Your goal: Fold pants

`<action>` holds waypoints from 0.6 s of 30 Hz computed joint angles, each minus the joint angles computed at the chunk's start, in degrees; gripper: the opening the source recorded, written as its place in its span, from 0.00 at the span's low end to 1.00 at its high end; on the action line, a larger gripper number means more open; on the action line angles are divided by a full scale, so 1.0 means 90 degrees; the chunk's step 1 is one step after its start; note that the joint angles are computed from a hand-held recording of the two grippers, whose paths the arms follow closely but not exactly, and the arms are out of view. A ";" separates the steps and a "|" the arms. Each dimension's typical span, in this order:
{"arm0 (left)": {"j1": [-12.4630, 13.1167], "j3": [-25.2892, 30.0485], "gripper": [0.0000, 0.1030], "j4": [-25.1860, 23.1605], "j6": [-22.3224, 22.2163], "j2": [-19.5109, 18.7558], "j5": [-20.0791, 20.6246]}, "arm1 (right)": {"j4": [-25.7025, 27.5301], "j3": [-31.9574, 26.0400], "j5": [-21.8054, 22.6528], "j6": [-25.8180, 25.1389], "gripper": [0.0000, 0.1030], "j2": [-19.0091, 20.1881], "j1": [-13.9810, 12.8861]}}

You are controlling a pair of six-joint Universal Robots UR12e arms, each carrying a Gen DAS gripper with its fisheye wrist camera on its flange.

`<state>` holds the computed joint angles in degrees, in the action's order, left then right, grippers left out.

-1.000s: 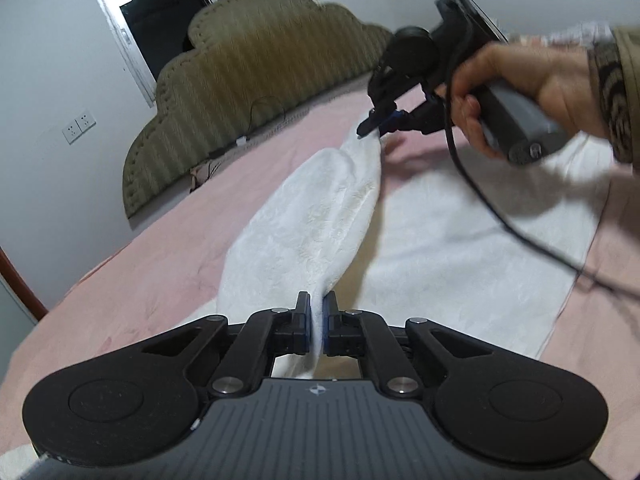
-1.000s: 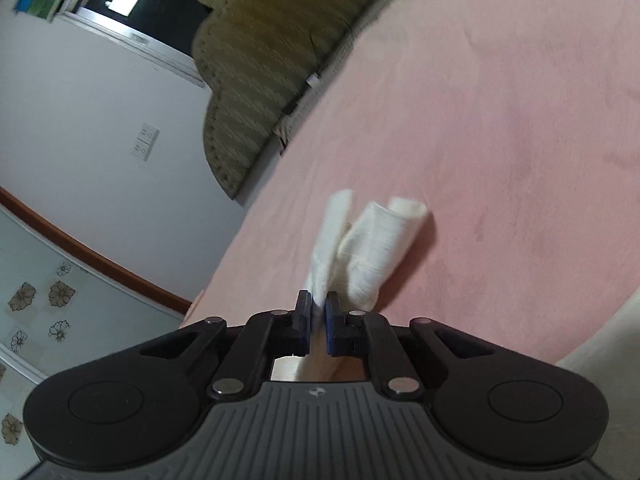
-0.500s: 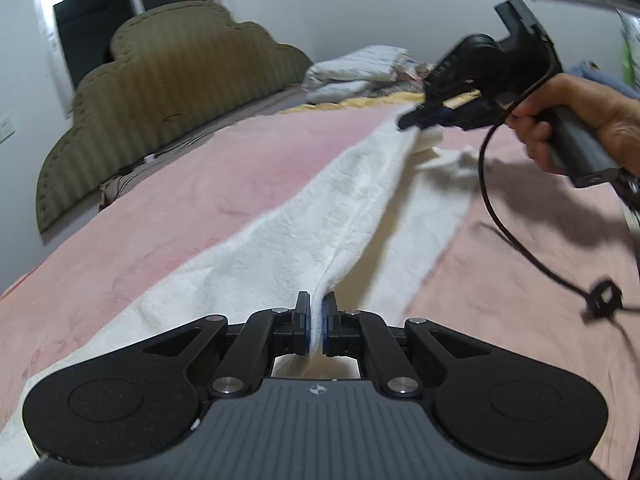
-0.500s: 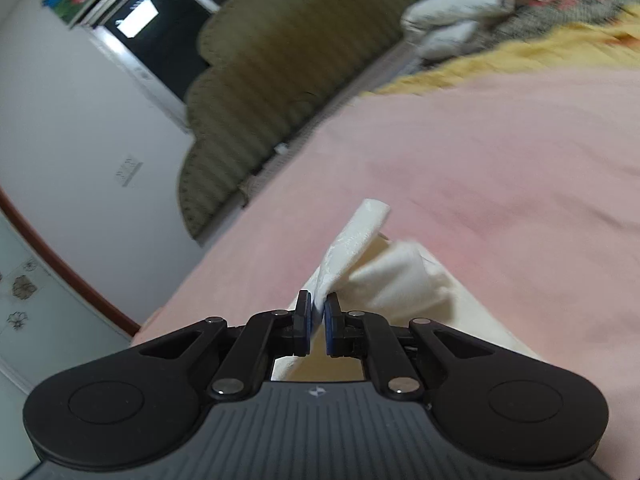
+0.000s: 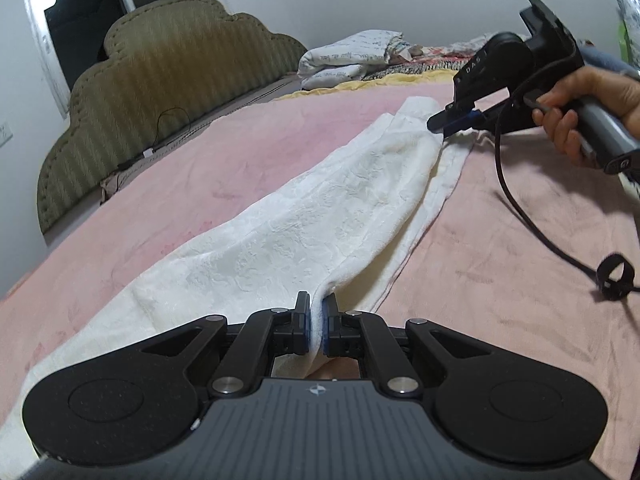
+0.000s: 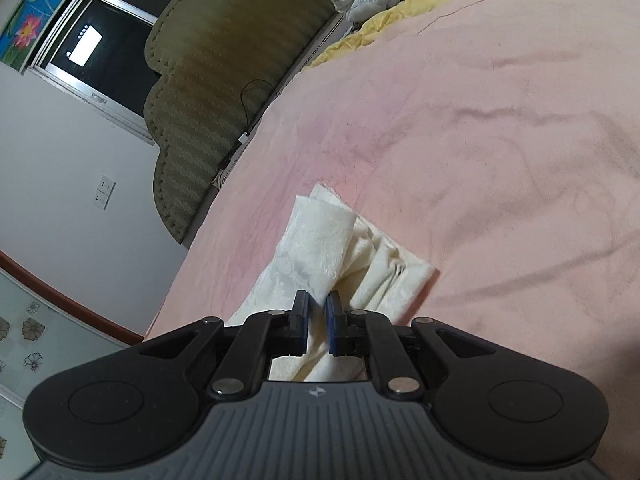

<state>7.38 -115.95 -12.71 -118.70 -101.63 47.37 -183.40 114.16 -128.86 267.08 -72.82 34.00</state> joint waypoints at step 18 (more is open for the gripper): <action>-0.0057 0.0219 0.08 -0.0036 -0.1292 -0.0128 0.0017 | -0.0468 -0.0334 0.0102 -0.1146 0.10 0.0158 -0.0339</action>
